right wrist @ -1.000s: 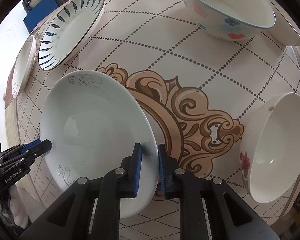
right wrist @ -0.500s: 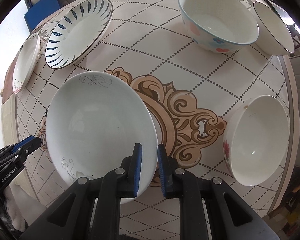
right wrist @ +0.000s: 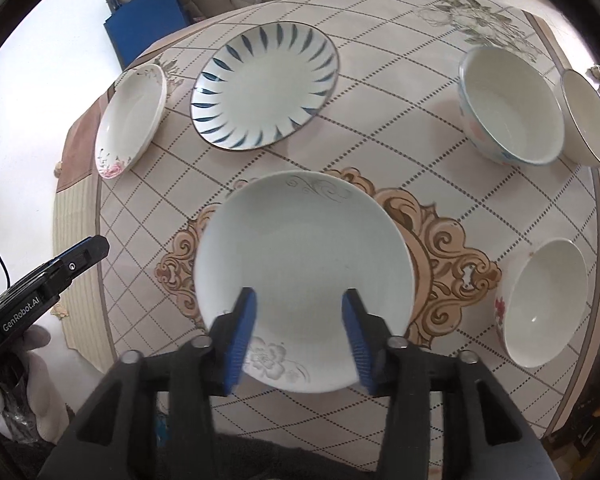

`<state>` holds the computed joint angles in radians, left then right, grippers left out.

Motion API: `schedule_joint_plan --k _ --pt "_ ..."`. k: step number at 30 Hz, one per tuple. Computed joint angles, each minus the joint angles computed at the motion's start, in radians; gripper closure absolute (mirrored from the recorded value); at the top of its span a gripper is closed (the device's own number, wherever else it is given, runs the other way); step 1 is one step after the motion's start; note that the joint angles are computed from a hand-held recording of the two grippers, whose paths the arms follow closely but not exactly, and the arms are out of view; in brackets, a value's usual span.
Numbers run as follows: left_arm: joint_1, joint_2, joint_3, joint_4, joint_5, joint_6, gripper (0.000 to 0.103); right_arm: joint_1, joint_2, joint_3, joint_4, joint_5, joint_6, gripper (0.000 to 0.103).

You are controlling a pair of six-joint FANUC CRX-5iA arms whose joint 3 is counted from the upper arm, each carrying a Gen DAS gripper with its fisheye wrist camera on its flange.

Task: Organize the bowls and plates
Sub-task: 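Lower the held plate onto the pink-flowered plate with the right gripper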

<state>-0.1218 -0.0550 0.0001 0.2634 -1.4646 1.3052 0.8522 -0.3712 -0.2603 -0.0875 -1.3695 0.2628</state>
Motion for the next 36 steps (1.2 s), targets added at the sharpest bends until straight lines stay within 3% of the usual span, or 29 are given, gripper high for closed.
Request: schedule_joint_plan --k 5,9,10,17,22,32,35,36 --pt "0.042 0.080 0.099 -0.059 0.033 -0.006 0.066 -0.106 0.149 0.136 -0.041 0.075 0.174 0.029" --pt "0.103 0.160 0.173 -0.074 0.040 0.008 0.025 -0.182 0.315 0.290 -0.068 0.084 0.309 0.029" --pt "0.117 0.181 0.192 -0.076 0.044 0.014 0.021 -0.203 0.359 0.332 -0.081 0.089 0.344 0.029" --pt "0.202 0.336 0.316 -0.063 0.048 0.043 0.020 -0.305 0.687 0.680 -0.160 0.010 0.532 0.029" --pt "0.224 0.449 0.409 -0.056 0.015 0.032 0.020 -0.354 0.878 0.876 -0.210 -0.057 0.589 0.029" --pt "0.224 0.609 0.525 -0.033 -0.060 0.024 0.020 -0.425 1.060 1.057 -0.355 -0.094 0.622 0.030" --pt "0.218 0.643 0.557 -0.036 -0.090 0.033 0.031 -0.431 1.085 1.079 -0.372 -0.107 0.622 0.031" --pt "0.216 0.654 0.568 -0.035 -0.102 0.030 0.043 -0.433 1.089 1.080 -0.375 -0.107 0.621 0.034"
